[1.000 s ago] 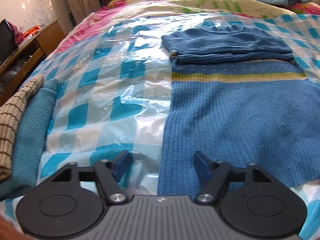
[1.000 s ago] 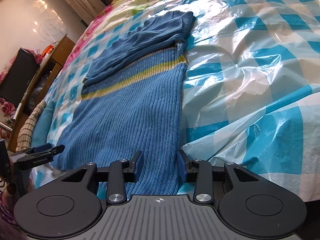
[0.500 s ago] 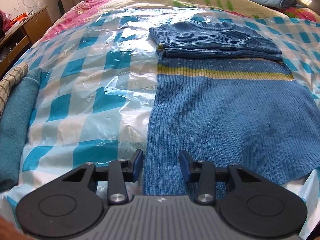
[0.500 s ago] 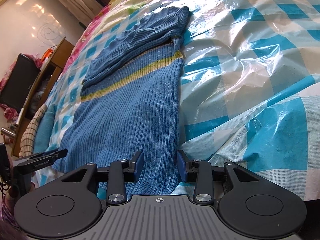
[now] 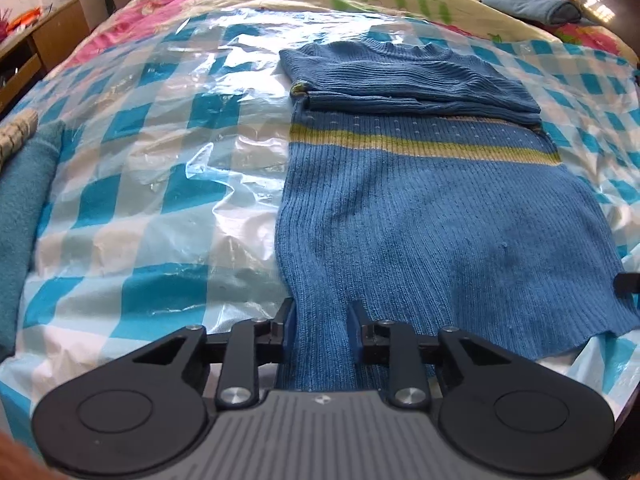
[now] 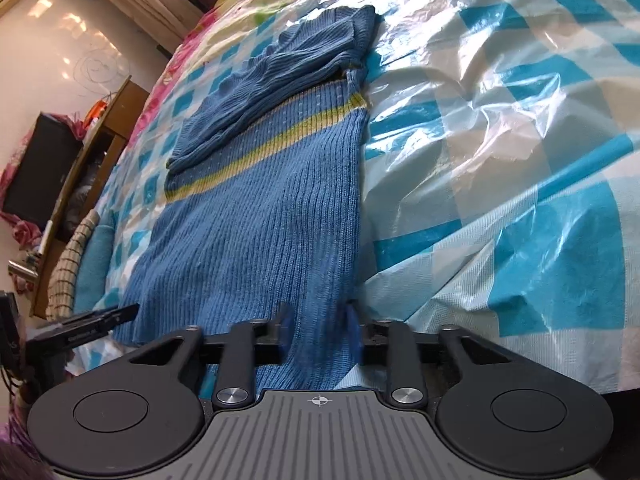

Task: Fold small clothes
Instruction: 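Grasp the hem with both grippers and fold it up over the body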

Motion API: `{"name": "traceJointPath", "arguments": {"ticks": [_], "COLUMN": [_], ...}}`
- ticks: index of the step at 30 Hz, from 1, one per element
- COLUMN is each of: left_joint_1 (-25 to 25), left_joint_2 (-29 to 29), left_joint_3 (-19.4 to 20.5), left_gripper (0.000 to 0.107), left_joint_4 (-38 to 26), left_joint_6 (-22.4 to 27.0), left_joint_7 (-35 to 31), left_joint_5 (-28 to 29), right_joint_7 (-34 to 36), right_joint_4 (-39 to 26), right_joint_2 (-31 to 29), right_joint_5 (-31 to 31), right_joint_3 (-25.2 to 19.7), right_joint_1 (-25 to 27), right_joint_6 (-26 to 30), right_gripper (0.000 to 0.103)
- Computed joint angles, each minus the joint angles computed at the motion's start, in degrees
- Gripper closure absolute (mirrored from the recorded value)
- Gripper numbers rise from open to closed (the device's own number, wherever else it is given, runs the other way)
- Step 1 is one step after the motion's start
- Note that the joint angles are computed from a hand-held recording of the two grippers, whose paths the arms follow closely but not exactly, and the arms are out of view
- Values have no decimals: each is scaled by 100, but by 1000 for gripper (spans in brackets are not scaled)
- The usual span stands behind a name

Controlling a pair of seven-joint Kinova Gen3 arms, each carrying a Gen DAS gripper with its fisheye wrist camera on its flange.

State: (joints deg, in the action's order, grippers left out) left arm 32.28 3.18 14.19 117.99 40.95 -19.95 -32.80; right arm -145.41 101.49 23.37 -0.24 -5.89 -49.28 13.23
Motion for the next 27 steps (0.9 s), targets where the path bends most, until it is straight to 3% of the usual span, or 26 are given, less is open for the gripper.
{"name": "traceJointPath", "arguments": {"ticks": [7, 10, 14, 21, 23, 27], "left_joint_1": [-264, -504, -888, -1515, -1673, -1940], "left_joint_2": [-102, -253, -468, -252, -27, 651], "left_joint_3": [-87, -175, -316, -561, -630, -776], "left_gripper": [92, 93, 93, 93, 93, 93], "left_joint_4": [41, 169, 358, -74, -356, -971], "left_joint_6": [-236, -658, -1455, -2336, -2530, -2886], "left_joint_7": [-365, -677, -1344, -2937, -3321, -3665], "left_joint_5": [536, 1032, 1769, 2913, 3090, 3325], "right_joint_7": [68, 164, 71, -44, -46, 51], "right_joint_4": [479, 730, 882, 451, 130, -762], "right_joint_2": [-74, -46, 12, 160, 322, 823], "right_joint_5": [-451, -690, -687, -443, -345, -379], "right_joint_3": [-412, -1144, -1550, -1309, -1233, -964], "right_joint_1": [381, 1029, 1430, 1606, 1707, 1781], "right_joint_6": [-947, -1646, -2440, -3107, -3132, -2875], "right_gripper": [91, 92, 92, 93, 98, 99]}}
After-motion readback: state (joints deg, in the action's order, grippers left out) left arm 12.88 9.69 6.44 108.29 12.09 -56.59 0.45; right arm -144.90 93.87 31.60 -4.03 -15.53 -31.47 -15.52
